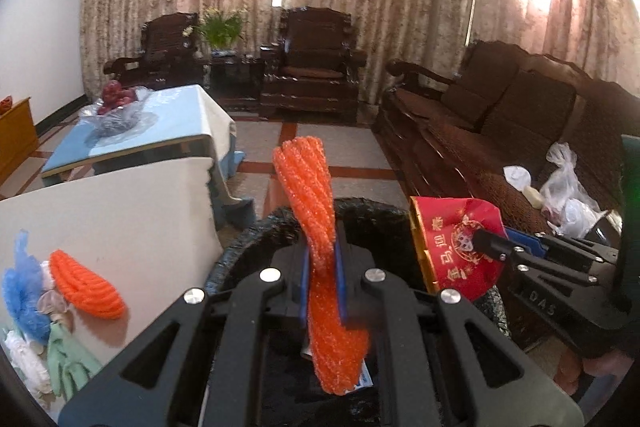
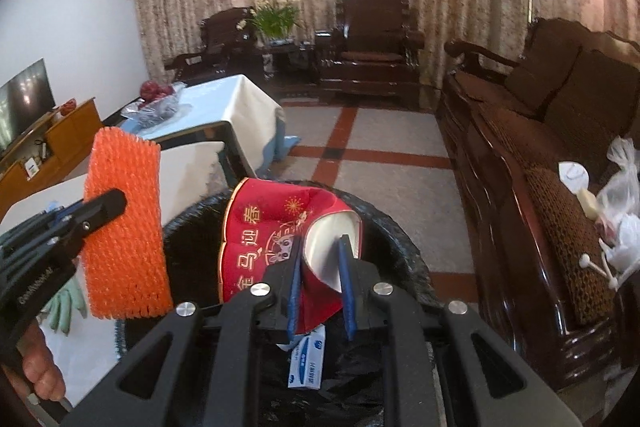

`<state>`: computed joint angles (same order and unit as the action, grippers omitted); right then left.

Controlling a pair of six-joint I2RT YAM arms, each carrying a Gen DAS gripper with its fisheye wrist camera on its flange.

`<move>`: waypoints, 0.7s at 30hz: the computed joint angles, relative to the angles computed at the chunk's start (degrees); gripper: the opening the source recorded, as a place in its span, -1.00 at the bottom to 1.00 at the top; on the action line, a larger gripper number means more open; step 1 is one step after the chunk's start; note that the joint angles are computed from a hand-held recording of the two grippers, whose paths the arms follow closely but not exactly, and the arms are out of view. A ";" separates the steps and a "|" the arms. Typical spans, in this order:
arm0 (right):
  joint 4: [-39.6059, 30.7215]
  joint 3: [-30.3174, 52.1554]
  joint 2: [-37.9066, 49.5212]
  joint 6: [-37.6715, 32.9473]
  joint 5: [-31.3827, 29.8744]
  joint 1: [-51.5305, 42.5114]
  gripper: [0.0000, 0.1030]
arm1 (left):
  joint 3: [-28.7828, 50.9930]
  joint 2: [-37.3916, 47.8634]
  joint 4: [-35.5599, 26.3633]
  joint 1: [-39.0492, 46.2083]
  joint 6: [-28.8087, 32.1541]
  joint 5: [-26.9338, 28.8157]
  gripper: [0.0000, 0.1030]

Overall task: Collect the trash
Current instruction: 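Move both tools over the bin and release the sleeve and packet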

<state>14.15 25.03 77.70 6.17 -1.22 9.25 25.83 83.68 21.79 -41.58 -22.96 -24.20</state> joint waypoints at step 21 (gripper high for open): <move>4.76 -2.03 0.73 7.85 11.14 14.78 0.89 | -16.31 -36.91 -22.57 16.45 2.91 -4.03 0.76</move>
